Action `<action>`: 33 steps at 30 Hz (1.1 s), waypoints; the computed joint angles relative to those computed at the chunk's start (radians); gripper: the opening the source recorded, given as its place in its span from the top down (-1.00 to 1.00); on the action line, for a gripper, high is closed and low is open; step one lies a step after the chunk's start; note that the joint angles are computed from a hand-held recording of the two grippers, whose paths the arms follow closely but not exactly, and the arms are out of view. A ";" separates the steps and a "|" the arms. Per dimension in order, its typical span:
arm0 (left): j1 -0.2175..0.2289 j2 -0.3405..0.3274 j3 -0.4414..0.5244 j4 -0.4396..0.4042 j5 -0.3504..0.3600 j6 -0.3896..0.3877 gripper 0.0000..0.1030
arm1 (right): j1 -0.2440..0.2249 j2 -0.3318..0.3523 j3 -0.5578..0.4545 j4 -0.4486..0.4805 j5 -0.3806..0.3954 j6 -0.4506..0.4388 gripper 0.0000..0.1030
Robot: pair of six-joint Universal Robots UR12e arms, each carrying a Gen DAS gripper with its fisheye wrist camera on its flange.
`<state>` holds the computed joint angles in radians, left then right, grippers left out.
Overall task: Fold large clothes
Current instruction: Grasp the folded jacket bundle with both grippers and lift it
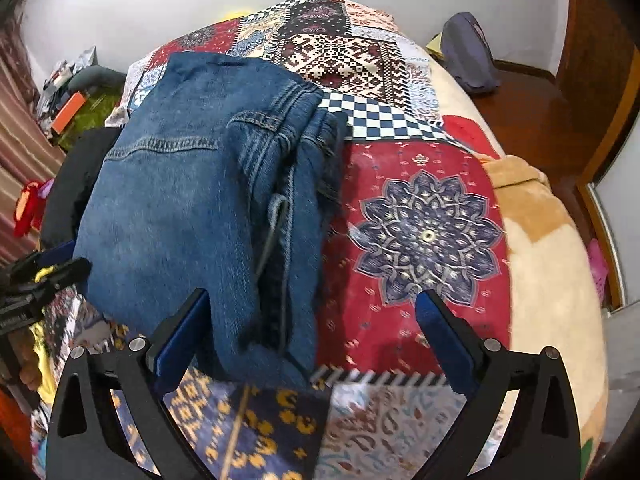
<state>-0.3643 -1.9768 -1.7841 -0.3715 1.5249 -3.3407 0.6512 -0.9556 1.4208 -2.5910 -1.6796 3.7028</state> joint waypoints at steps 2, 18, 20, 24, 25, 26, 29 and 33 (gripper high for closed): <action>0.001 0.007 0.000 -0.015 0.002 0.004 -0.52 | 0.002 -0.009 0.007 0.008 -0.007 -0.009 -0.94; 0.060 -0.024 0.097 -0.079 -0.103 -0.048 -0.54 | -0.051 0.045 -0.080 -0.044 0.194 0.008 -0.94; 0.078 -0.050 0.121 -0.109 -0.205 -0.060 -0.54 | -0.068 0.072 -0.109 -0.022 0.258 0.016 -0.94; 0.105 -0.099 0.157 -0.156 -0.349 -0.089 -0.54 | -0.094 0.112 -0.150 0.035 0.345 0.031 -0.94; 0.117 -0.113 0.164 -0.159 -0.410 -0.101 -0.56 | -0.105 0.122 -0.151 0.027 0.387 0.043 -0.94; 0.124 -0.121 0.168 -0.161 -0.444 -0.110 -0.60 | -0.117 0.133 -0.152 0.014 0.441 0.060 -0.94; 0.136 -0.149 0.191 -0.170 -0.507 -0.125 -0.73 | -0.140 0.156 -0.161 -0.006 0.546 0.080 -0.96; 0.145 -0.190 0.228 -0.186 -0.586 -0.158 -0.74 | -0.152 0.180 -0.182 -0.035 0.593 0.104 -1.00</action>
<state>-0.2191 -2.1663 -1.5561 -0.5578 0.9392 -3.4990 0.4996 -0.7753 1.2392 -2.6261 -1.0870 3.8071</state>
